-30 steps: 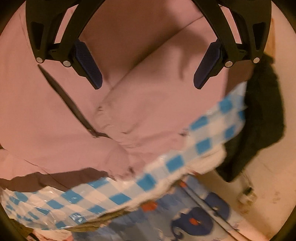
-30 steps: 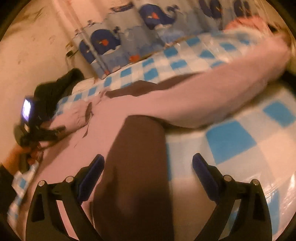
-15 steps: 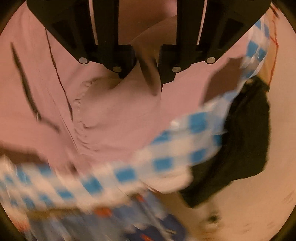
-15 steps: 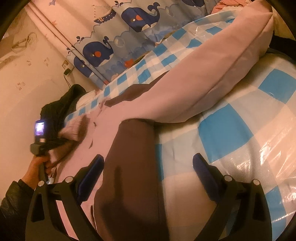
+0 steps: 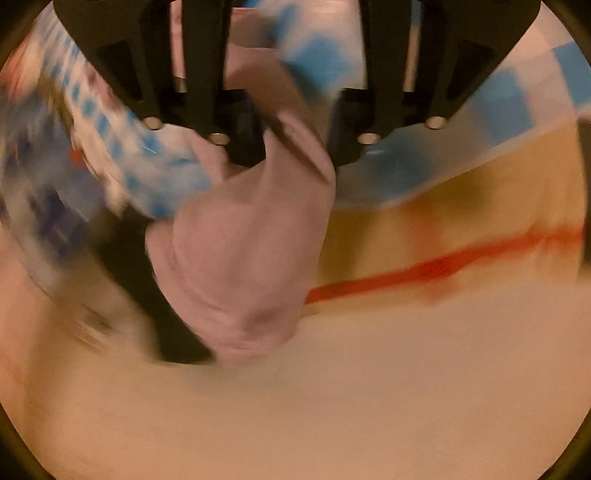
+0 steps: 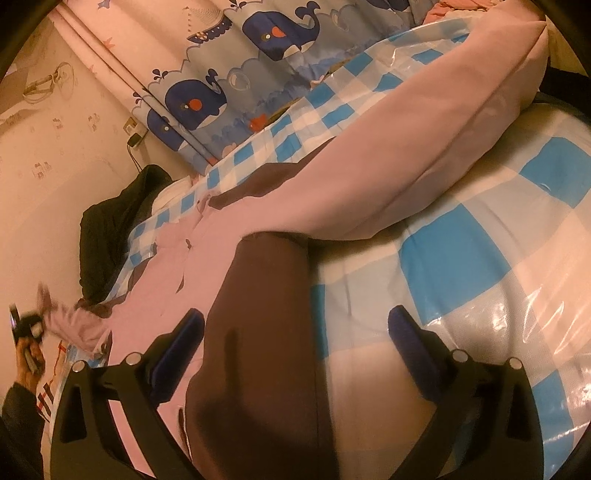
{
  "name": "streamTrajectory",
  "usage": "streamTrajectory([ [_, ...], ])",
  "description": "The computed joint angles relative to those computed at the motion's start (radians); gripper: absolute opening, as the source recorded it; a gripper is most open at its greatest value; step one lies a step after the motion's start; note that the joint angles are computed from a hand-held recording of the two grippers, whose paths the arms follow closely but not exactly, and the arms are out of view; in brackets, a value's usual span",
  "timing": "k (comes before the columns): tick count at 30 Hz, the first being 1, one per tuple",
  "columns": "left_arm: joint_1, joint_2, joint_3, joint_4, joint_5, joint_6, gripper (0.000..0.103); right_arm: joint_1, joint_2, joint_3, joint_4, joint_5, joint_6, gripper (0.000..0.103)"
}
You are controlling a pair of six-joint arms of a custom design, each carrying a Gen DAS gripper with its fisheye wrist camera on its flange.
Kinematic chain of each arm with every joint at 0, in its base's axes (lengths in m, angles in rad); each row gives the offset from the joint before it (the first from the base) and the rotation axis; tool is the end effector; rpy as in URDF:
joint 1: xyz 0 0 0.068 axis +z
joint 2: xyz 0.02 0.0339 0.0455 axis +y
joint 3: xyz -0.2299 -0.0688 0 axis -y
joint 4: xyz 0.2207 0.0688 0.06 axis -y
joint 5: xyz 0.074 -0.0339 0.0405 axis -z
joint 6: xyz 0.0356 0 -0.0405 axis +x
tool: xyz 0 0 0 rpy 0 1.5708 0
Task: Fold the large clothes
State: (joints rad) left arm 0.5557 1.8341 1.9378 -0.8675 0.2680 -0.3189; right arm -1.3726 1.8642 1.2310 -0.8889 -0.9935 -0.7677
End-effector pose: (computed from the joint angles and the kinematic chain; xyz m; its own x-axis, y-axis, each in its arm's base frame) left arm 0.3205 0.1879 0.3431 -0.4494 -0.6350 -0.6284 -0.5130 0.7593 -0.4004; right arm 0.0892 -0.2926 0.1580 -0.5075 0.6022 -0.6163 0.2426 0.7862 0.5684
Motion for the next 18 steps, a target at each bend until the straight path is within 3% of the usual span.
streamTrajectory([
  [1,0.079,0.087,0.073,-0.08,0.03,-0.029,0.059,0.0,0.003,0.002,-0.001,0.0,0.0,0.096],
  [2,0.148,0.14,0.101,-0.121,0.07,-0.063,0.06,0.001,0.003,0.002,-0.001,0.0,0.002,0.096],
  [3,0.241,0.168,0.078,-0.124,0.188,-0.113,0.06,0.002,0.004,0.002,-0.001,0.0,0.003,0.096],
  [4,0.292,0.146,0.006,-0.071,0.295,-0.132,0.06,0.002,0.004,0.002,-0.001,0.0,0.003,0.096],
  [5,0.325,0.113,-0.045,-0.046,0.336,-0.117,0.06,0.002,0.005,0.003,-0.001,0.001,0.003,0.096],
  [7,0.312,-0.034,-0.184,0.03,0.24,-0.075,0.067,0.001,0.004,0.005,-0.003,0.001,0.003,0.096],
  [10,0.207,-0.288,-0.434,0.227,0.249,0.009,0.085,-0.018,-0.045,-0.018,0.025,-0.038,0.03,0.096],
  [12,0.071,-0.353,-0.485,0.287,0.216,0.08,0.088,-0.009,-0.097,-0.026,0.059,-0.054,0.05,0.096],
  [15,-0.17,-0.292,-0.45,0.336,0.074,0.151,0.088,0.069,-0.141,0.013,0.16,0.0,0.141,0.096],
  [18,-0.258,-0.111,-0.335,0.312,-0.04,0.105,0.088,0.169,-0.128,0.064,0.309,0.086,0.275,0.096],
])
